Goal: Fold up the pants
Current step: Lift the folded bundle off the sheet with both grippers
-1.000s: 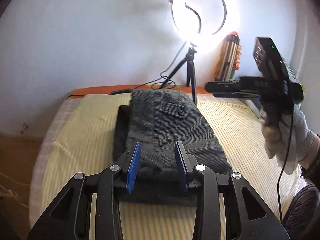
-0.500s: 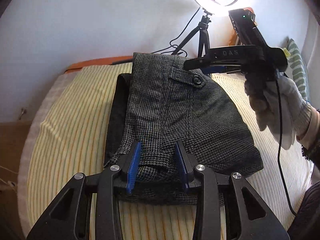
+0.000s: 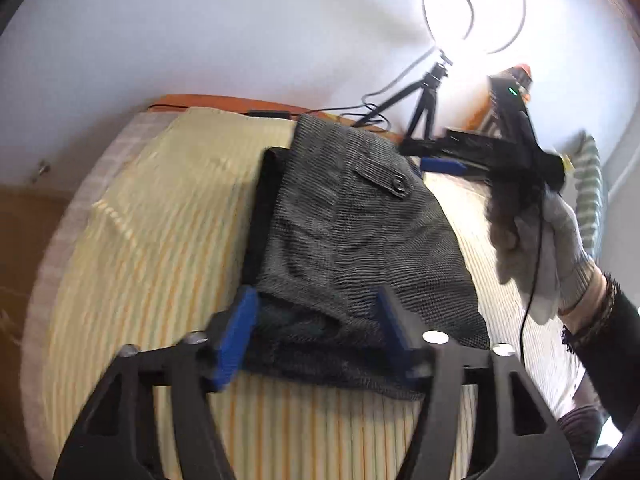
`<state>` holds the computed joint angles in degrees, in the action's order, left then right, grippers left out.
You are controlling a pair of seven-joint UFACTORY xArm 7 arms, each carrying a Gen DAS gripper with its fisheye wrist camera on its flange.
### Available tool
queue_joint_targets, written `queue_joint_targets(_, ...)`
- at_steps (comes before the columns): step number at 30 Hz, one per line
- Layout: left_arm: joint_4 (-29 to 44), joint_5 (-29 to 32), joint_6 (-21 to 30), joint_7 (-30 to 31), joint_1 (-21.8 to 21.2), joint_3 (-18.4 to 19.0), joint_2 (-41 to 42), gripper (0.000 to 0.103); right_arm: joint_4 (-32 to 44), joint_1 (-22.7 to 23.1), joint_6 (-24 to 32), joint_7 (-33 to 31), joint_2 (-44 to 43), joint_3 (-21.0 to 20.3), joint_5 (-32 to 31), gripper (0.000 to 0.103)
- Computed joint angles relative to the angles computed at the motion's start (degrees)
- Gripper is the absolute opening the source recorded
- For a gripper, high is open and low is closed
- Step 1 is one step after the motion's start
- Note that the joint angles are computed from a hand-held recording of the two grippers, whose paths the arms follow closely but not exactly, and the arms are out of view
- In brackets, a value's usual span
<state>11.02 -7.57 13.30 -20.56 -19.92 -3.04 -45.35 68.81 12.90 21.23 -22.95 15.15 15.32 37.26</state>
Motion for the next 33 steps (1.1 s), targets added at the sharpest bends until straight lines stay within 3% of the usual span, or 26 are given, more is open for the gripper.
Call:
queue_joint_targets(5,-1.06,-5.52,6.51,-0.58,-1.42,6.66,-5.14,0.072,-3.0,-3.39,4.47,-6.02,-3.27,-0.16,9.26,0.081)
queue_joint_targets(10,-1.96,-15.61,5.66,0.21,-5.58,13.99,-3.55,0.073,-4.2,-4.21,10.06,-8.78,-3.86,-2.47,15.12,0.081)
queue_joint_targets(14,-3.13,-22.78,0.88,2.04,-10.67,17.74,-1.94,0.073,-3.71,-5.06,14.09,-10.87,-2.45,-3.35,20.41,0.081)
queue_joint_targets(20,-5.03,-28.68,-5.66,-0.23,-15.63,19.93,-0.96,0.073,-3.03,-5.48,17.92,-11.88,-0.71,-3.84,24.45,0.081)
queue_joint_targets(25,-6.64,-27.97,-12.96,-4.08,-19.17,19.86,-0.4,0.073,-2.24,-5.84,19.44,-12.27,1.15,-3.62,27.86,0.081)
queue_joint_targets(27,-7.8,-27.27,-16.65,-5.76,-20.4,19.74,-0.57,0.078,-2.22,-5.71,19.25,-12.79,1.23,-3.49,28.41,0.083)
queue_joint_targets(31,-8.8,-26.08,-26.26,-9.74,-27.41,25.89,1.36,0.083,-1.88,-5.32,19.19,-12.66,1.71,-3.13,29.56,0.085)
queue_joint_targets(33,-10.29,-25.71,-26.39,-11.64,-25.34,23.76,0.04,0.083,-1.81,-5.21,19.34,-12.13,1.76,-3.24,29.43,0.085)
